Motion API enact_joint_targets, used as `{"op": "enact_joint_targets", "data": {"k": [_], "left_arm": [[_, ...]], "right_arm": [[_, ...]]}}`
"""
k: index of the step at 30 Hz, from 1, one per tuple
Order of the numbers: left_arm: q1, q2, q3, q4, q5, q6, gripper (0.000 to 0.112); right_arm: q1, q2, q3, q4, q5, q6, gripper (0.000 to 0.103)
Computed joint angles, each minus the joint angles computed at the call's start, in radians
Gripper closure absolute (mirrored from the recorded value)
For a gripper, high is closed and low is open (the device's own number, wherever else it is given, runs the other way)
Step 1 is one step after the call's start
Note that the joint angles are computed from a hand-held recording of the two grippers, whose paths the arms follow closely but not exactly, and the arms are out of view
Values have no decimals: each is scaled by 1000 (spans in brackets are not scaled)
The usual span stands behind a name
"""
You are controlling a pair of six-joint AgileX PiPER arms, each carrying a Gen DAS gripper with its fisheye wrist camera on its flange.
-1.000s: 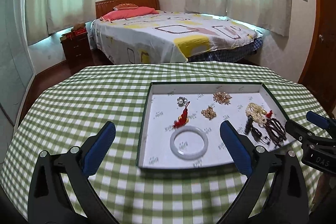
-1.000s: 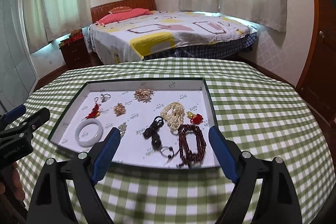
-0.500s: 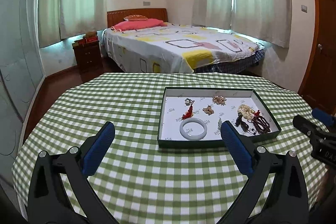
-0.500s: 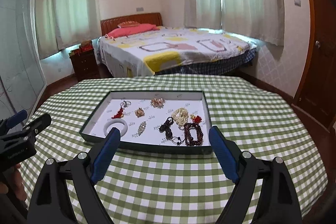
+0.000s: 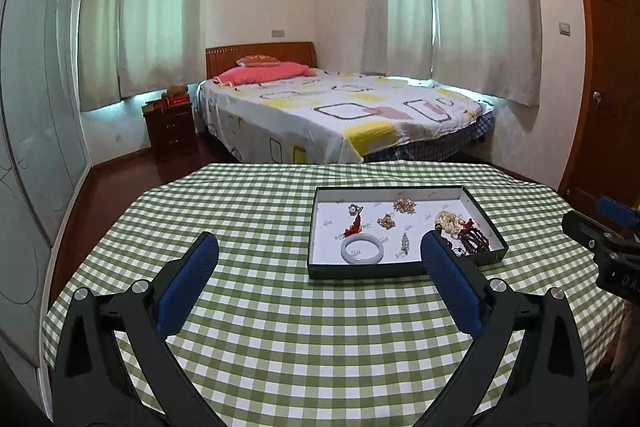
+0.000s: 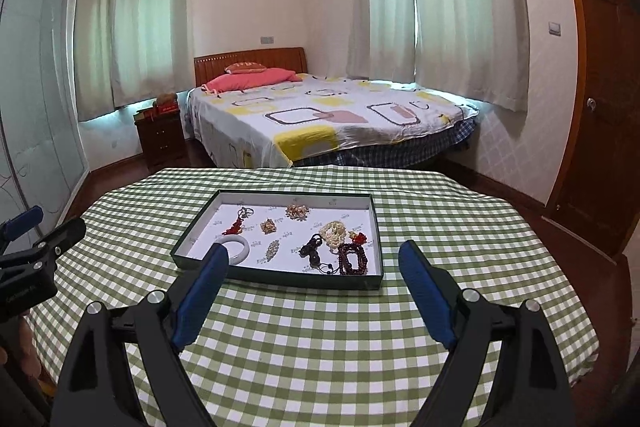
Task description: Organize jewelry
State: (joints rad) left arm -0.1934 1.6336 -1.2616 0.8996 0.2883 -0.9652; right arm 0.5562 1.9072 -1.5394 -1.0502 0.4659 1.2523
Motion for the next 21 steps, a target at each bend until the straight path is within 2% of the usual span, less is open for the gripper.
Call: {"op": "enact_joint_targets", "data": {"k": [7,21], "left_arm": [[-3,-33,44,-5,-9,0,14],[-6,-54,62,-6,-15,-2,14]], "right_arm": [[20,-46,64,-91,8,97,19],[25,-52,76,-124,6,127,19]]}}
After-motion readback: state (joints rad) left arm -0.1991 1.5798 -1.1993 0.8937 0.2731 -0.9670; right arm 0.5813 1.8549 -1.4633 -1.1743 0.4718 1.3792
